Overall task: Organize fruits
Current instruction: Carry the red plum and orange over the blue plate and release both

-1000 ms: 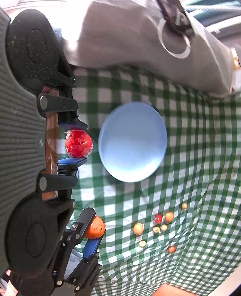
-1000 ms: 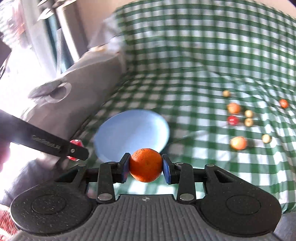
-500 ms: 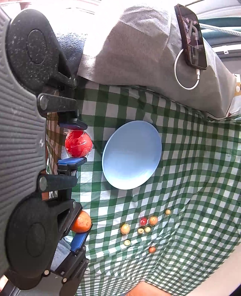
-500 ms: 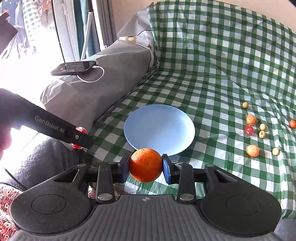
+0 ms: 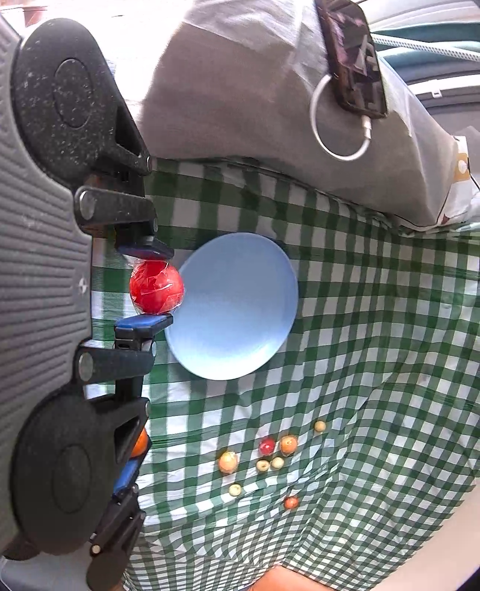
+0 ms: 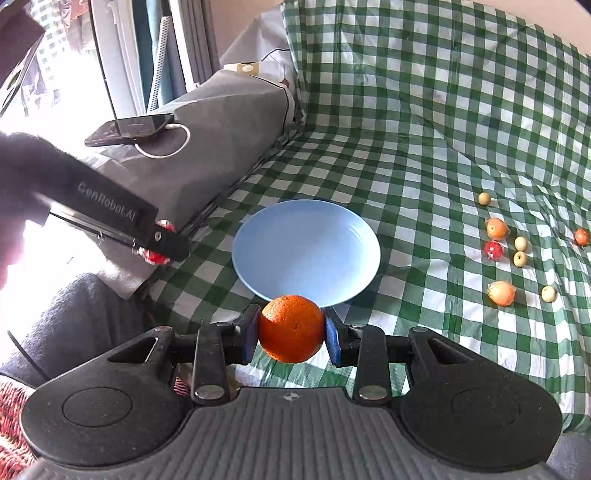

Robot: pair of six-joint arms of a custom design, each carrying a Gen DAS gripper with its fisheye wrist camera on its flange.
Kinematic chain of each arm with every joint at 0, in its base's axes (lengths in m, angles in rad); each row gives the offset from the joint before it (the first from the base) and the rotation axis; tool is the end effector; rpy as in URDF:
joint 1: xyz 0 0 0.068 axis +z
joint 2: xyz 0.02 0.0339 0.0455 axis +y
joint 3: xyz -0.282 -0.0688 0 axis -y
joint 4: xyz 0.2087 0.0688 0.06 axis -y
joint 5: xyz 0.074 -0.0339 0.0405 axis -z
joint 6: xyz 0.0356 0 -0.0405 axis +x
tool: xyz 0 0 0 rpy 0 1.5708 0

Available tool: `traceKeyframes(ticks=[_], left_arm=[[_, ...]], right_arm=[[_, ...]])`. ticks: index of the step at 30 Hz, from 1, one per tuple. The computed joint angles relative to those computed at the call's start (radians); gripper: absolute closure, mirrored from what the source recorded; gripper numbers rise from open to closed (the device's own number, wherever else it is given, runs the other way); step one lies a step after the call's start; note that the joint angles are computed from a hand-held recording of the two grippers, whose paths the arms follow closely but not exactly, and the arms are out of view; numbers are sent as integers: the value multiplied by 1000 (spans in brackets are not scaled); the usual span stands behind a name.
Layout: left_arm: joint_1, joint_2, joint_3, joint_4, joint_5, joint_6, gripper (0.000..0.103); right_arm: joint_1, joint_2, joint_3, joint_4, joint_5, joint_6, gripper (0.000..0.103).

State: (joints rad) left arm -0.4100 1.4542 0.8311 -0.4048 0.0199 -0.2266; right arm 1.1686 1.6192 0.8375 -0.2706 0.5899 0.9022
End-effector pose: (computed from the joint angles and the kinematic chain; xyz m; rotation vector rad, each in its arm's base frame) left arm 0.2274 -0.0996 0.2267 0.2472 2.6090 -0.2530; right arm 0.1260 0.2456 0.2008 -0.1258 2.3808 0.1737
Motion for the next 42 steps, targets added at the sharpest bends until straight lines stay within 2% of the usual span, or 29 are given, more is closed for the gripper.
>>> traceKeyframes(ticks=[8, 15, 21, 31, 32, 34, 35, 36, 37, 39, 42], left_arm=[[-10, 231, 153, 64, -18, 9, 69], [2, 454, 309, 81, -25, 23, 69], [7, 609, 396, 104, -61, 51, 69], [12, 762, 459, 142, -96, 90, 69], [11, 765, 458, 153, -100, 93, 67], [10, 759, 455, 164, -95, 109, 46], [11, 747, 444, 177, -88, 112, 22], [14, 721, 410, 217, -71, 112, 9], [12, 697, 386, 243, -69, 106, 6], [1, 633, 326, 284, -94, 107, 0], [-12, 506, 211, 327, -136, 118, 1]], right_arm=[[-167, 74, -12, 146, -95, -139, 65], [-317, 211, 46, 239, -204, -248, 65], [-399, 340, 116, 271, -271, -316, 65], [-443, 483, 202, 273, -321, -371, 65], [-446, 493, 213, 267, -323, -379, 65], [-453, 508, 236, 255, -332, -388, 64], [-455, 508, 241, 252, -335, -392, 63], [-457, 501, 242, 252, -342, -404, 54], [-456, 486, 239, 247, -337, -415, 47], [-442, 448, 231, 231, -298, -426, 22], [-414, 361, 188, 194, -267, -430, 14]])
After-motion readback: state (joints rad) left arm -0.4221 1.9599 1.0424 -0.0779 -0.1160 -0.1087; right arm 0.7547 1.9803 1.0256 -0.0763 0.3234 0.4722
